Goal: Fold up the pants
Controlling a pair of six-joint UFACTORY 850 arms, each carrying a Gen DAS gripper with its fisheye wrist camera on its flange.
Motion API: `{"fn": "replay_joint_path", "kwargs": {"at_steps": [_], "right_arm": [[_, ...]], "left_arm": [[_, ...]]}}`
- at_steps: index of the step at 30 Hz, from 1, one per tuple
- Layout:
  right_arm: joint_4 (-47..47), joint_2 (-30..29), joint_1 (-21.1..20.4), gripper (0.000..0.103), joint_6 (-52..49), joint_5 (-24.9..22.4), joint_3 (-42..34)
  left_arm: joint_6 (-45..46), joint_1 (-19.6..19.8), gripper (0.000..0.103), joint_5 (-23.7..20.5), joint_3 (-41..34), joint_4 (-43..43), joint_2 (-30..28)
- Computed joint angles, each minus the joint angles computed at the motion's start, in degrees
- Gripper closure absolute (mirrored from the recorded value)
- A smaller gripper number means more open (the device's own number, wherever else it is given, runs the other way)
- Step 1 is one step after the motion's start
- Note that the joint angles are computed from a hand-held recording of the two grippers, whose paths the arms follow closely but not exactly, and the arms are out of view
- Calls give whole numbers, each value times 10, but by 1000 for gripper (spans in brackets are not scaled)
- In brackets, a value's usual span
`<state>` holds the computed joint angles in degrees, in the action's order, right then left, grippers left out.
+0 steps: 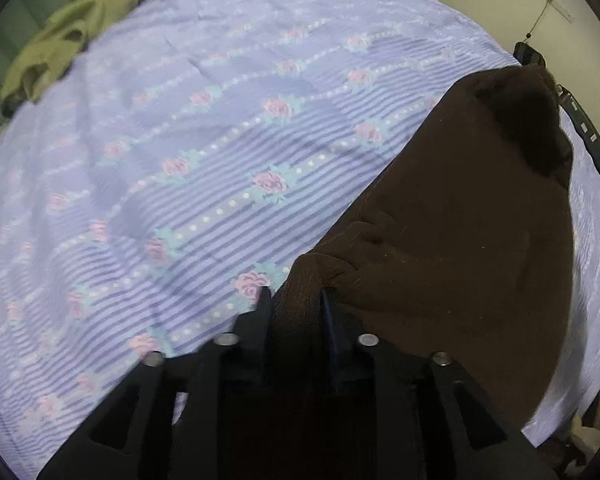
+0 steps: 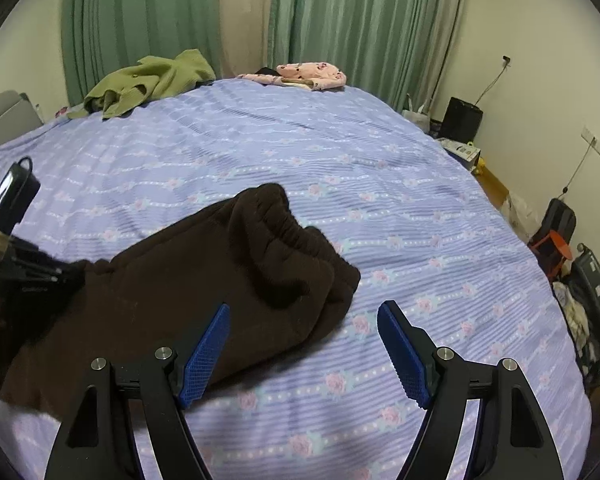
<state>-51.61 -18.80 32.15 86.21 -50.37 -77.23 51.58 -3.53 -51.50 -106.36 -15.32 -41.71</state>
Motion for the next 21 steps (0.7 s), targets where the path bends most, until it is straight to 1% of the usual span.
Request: {"fn": "replay_joint_path", "kwargs": {"at_steps": [1, 2, 3, 4, 5, 6, 8, 10, 11, 13, 14, 15, 16, 17, 19, 21], "right_arm": [[16, 8, 0, 26, -4, 16, 8], [26, 12, 1, 26, -3, 25, 13], [34, 20, 2, 26, 2, 38, 21], [41, 28, 3, 26, 13, 55, 32], [48, 39, 6, 26, 26, 77, 45], [55, 49, 8, 27, 36, 103, 58], [70, 60, 12, 33, 36, 142, 76], [93, 66, 18, 40, 16, 184, 92], [103, 66, 20, 42, 5, 194, 95], [142, 64, 24, 51, -38, 213, 100], [160, 63, 27, 53, -56, 217, 103], [173, 65, 30, 53, -65, 219, 106], [185, 67, 32, 53, -71, 220, 110], [197, 69, 34, 53, -78, 220, 114], [217, 75, 37, 53, -87, 218, 123], [230, 82, 39, 53, -95, 218, 134]], "left_arm": [[9, 3, 71, 5, 7, -12, 12], [18, 9, 55, 11, 13, -29, 25], [28, 15, 34, 21, 25, -50, 44], [48, 21, 30, 39, 45, -77, 69], [78, 28, 30, 53, 69, -113, 94], [107, 37, 30, 42, 85, -151, 115], [151, 54, 31, -5, 113, -194, 145], [179, 61, 34, -23, 154, -191, 175], [187, 59, 39, -31, 177, -186, 191], [220, 54, 40, -35, 233, -178, 224], [245, 47, 43, -18, 268, -172, 248], [274, 40, 48, 11, 299, -171, 267], [305, 28, 49, 56, 343, -169, 295], [314, 18, 52, 84, 368, -166, 311], [319, -8, 54, 148, 421, -166, 340], [357, -25, 54, 227, 463, -187, 356]]}}
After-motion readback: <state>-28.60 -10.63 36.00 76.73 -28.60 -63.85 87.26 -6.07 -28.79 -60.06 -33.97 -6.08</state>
